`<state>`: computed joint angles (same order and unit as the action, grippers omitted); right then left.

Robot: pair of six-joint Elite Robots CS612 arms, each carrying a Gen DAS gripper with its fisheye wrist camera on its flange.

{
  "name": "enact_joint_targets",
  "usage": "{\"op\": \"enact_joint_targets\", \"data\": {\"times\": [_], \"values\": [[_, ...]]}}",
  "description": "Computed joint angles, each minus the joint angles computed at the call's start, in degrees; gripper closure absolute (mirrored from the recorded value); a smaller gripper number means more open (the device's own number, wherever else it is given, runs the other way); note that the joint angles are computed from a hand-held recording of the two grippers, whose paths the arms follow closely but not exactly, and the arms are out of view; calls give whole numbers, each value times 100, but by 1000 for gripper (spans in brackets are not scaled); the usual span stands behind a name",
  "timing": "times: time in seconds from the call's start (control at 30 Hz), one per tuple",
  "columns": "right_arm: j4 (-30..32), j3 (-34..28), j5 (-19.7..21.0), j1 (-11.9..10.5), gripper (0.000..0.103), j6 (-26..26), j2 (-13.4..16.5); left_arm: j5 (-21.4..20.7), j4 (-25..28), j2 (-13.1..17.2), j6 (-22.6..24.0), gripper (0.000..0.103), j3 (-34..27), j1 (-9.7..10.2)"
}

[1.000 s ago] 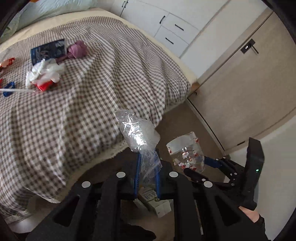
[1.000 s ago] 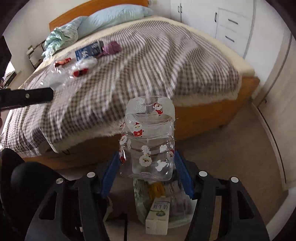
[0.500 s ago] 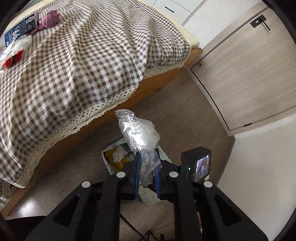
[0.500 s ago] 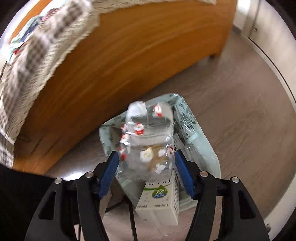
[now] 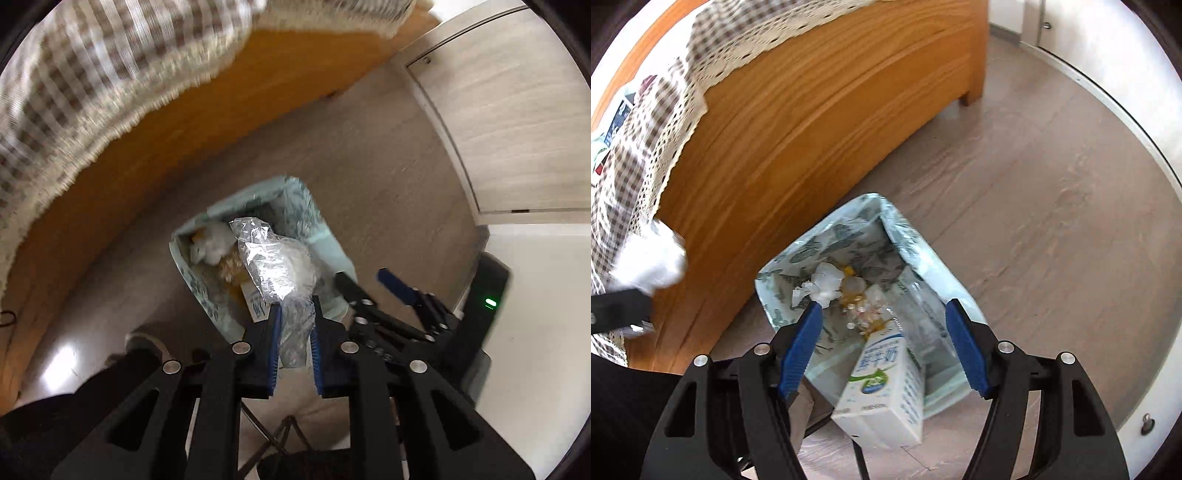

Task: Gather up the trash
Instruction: 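Open the right tool to drop the bottle while the left tool releases the bag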

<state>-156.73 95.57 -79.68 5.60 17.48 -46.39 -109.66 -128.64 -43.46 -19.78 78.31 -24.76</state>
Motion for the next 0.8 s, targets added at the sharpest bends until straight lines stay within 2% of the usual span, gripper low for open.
{"op": "enact_joint_targets", "data": {"times": [0.13, 0.3, 0.4, 0.43, 0.5, 0.53, 0.57, 0.8], "values": [[-112, 169, 337, -137, 37, 453, 2, 454, 376, 207, 338, 90, -294, -139], [-195, 270, 523, -184, 37, 624, 6, 329, 971, 558, 354, 90, -725, -175], [-221, 305, 560, -194, 37, 717, 33, 406, 1167, 721, 453, 90, -901, -226], [-220, 314, 550, -187, 37, 729, 36, 415, 1248, 760, 524, 86, -956, -251], [-144, 298, 523, -164, 37, 690, 46, 520, 1325, 828, 612, 71, -1028, -288], [-140, 277, 504, -129, 37, 680, 69, 536, 1369, 846, 653, 60, -1061, -300], [-122, 271, 494, -118, 37, 643, 71, 544, 1434, 870, 712, 52, -1109, -306], [-2, 230, 500, -80, 37, 538, 84, 497, 996, 753, 688, 48, -956, -281]]}}
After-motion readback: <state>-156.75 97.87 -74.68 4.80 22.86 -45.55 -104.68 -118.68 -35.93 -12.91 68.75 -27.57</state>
